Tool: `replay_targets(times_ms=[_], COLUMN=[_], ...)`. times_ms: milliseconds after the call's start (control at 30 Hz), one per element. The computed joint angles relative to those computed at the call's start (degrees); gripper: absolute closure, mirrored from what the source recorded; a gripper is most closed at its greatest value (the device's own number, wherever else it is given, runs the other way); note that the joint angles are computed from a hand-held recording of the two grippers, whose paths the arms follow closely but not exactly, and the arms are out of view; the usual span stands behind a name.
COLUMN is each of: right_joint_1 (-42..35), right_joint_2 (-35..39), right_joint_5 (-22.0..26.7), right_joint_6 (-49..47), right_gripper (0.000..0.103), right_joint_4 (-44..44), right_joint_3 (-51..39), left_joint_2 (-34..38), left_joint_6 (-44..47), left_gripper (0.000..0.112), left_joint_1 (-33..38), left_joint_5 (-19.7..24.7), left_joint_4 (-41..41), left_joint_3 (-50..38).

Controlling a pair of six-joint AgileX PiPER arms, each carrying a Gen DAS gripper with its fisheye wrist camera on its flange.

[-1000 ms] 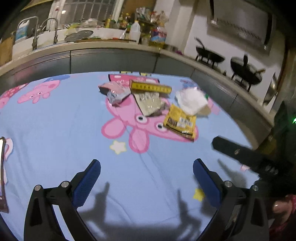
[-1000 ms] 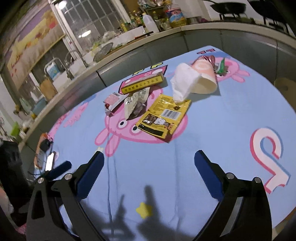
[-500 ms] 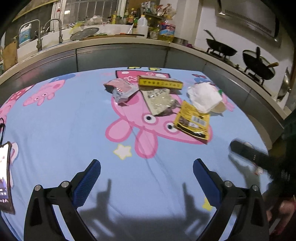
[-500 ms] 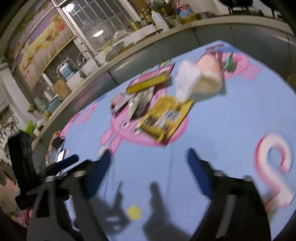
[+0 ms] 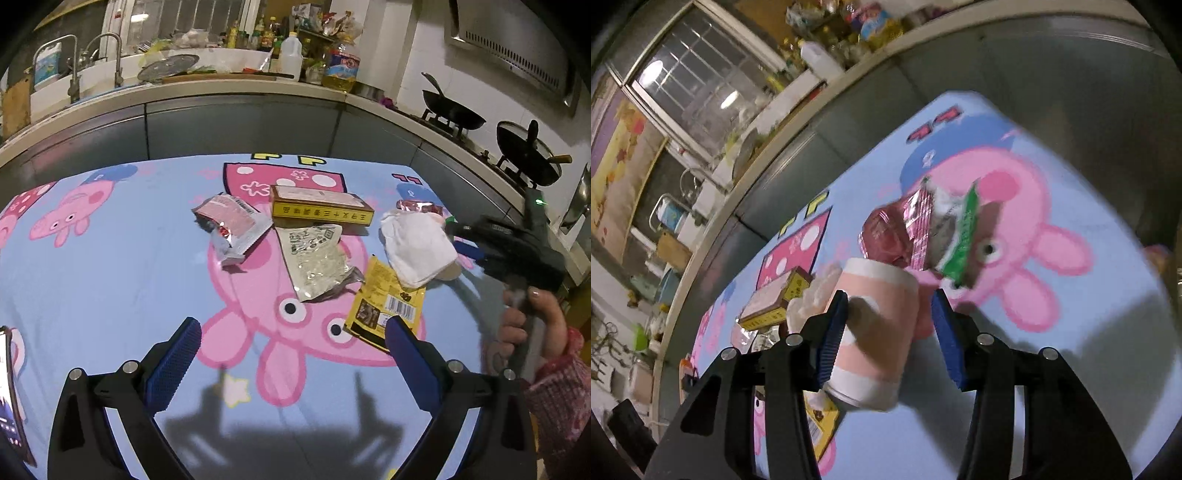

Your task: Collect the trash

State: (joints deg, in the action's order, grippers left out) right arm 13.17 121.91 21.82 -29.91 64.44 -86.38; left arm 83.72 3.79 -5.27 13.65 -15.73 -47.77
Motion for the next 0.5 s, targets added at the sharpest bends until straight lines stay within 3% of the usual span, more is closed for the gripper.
replay_targets(times_ms=[167,267,333,433,500], right_joint_1=[5.6,9.4,10.6,8.9,5.4], right_joint_2=[1.4,2.3,0.9,-3.7,-5.1], right_joint_5=[6.4,12.5,11.0,4.2,-0.1], right_joint_6=[-10.4,-17.1,-19.9,-27.9,-25.6], right_gripper=[0.058,0.057,0.055,0.049,0.047], right_joint_4=[6.6,10.4,10.9,16.8,15.9], right_joint_3=[-0.6,0.1,1.8,6.9,6.8], left_joint_2=[0.2,0.8,1.1,1.7,2.5], left_joint_6=[-1.4,2.4,4.2,4.1,2.9], left_gripper=[0.014,0.015,0.015,0.015,0.015], left_joint_1=[-0.6,-0.1,0.0,-0.6,-1.4], left_joint_5=[0.4,1.1,1.5,1.6,1.6], left_joint_4=[2.1,-2.0,-4.1,-3.7,-2.0], left_joint_3=[-0.8,-1.8,-2.6,-3.5,-4.7])
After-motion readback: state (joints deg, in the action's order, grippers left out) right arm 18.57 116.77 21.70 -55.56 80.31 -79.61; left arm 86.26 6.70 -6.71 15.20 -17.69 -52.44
